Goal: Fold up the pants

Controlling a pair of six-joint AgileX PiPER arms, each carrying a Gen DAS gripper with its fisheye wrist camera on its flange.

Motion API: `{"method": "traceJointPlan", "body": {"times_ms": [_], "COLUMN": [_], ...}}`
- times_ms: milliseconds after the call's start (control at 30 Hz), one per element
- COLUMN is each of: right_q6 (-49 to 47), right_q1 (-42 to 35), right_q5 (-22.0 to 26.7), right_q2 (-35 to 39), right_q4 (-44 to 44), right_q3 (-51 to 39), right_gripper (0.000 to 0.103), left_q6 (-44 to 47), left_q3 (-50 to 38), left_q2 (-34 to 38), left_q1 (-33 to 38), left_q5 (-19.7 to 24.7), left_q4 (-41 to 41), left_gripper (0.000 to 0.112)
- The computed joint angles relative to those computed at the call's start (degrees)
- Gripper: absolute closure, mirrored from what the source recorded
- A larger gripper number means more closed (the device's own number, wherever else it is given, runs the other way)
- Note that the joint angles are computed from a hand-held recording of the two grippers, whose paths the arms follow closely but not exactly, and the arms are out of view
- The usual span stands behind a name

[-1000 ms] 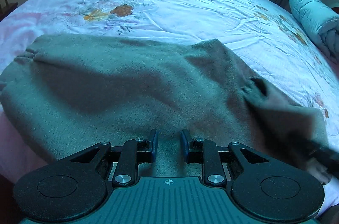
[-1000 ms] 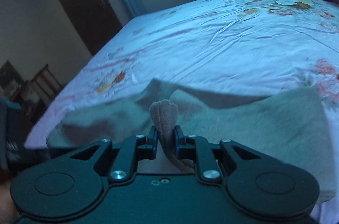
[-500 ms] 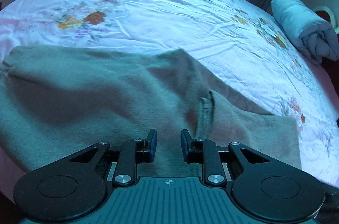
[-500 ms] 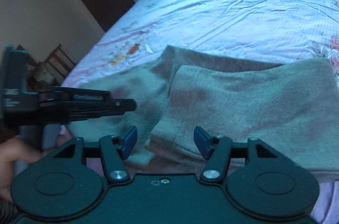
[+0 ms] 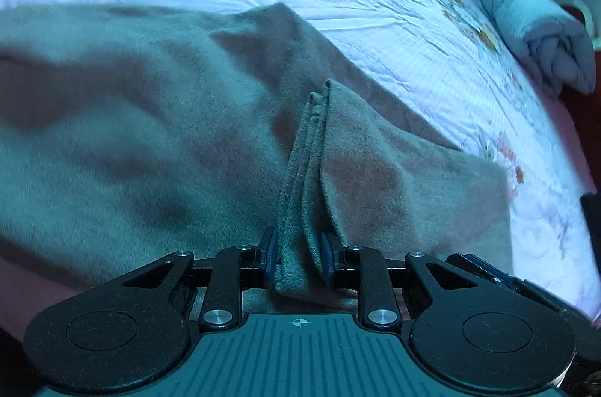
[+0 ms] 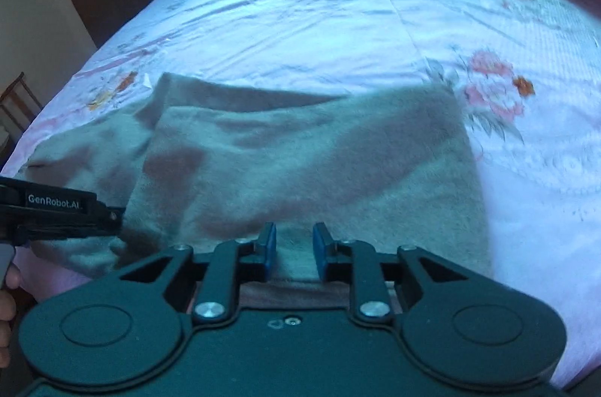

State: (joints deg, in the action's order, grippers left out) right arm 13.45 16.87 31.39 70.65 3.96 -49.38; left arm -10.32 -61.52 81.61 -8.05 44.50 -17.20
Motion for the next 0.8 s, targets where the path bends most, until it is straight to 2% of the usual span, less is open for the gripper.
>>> {"method": "traceJointPlan", "body": {"times_ms": [67, 133, 233, 367, 433, 467, 500, 600, 667, 767, 800], "right_q6": [1.15, -1.60, -2.75, -5.59, -5.38, -5.87, -6.76, -7.36, -8.32, -9.36, -9.62], "right_q1": [-0.43, -1.28, 0.24, -0.38, 0.41, 0.61, 0.71, 1.16, 0.81, 0.38, 0.31], "right_q5": [-0.62, 0.00, -0.45, -0.34, -0.64, -0.98, -1.26, -1.53, -1.82, -1.95, -1.94], "right_q2": [0.52, 2.41, 2.49, 3.29, 3.38, 3.41, 3.49, 3.40, 3.38, 3.73, 3.68], "right_q4": [0.12, 3.10, 1.89, 6.47, 5.79, 6.22, 6.94, 7.33, 8.33, 9.62, 9.86], "right_q3": [-0.14, -0.88, -0.65, -1.18, -1.05, -0.81, -0.63, -0.47, -0.21, -0.23, -0.20], "right_gripper": [0.089, 0.088, 0.085, 0.082, 0.080, 0.077, 0.073, 0.069, 0.069, 0.069, 0.069], "left_q6": [1.31, 1.62, -0.28, -1.40, -0.71, -0.19, 1.23, 1.43, 0.03, 0.73, -0.01], "left_q3": [1.57, 3.17, 3.65, 3.77, 3.00, 3.14, 3.68, 4.74, 3.22, 4.69, 4.37], "left_q2": [-0.58, -1.56, -1.85, -3.08, -2.34, -2.21, -2.52, -4.51, -3.50, -4.63, -4.38], "left_q1": [3.34, 5.49, 3.23, 1.08, 1.53, 1.97, 2.91, 3.27, 2.83, 3.56, 2.83], "left_q5": [-0.12, -0.38, -1.26, -2.55, -2.07, -1.90, -2.31, -4.22, -2.60, -3.60, -3.65], "left_q4": [-6.13, -9.58, -6.10, -4.76, -5.75, -7.07, -9.58, -9.78, -6.95, -8.95, -7.40], "left_gripper": [0.088, 0.088, 0.088, 0.088, 0.081, 0.072, 0.071, 0.070, 0.070, 0.069, 0.069]}}
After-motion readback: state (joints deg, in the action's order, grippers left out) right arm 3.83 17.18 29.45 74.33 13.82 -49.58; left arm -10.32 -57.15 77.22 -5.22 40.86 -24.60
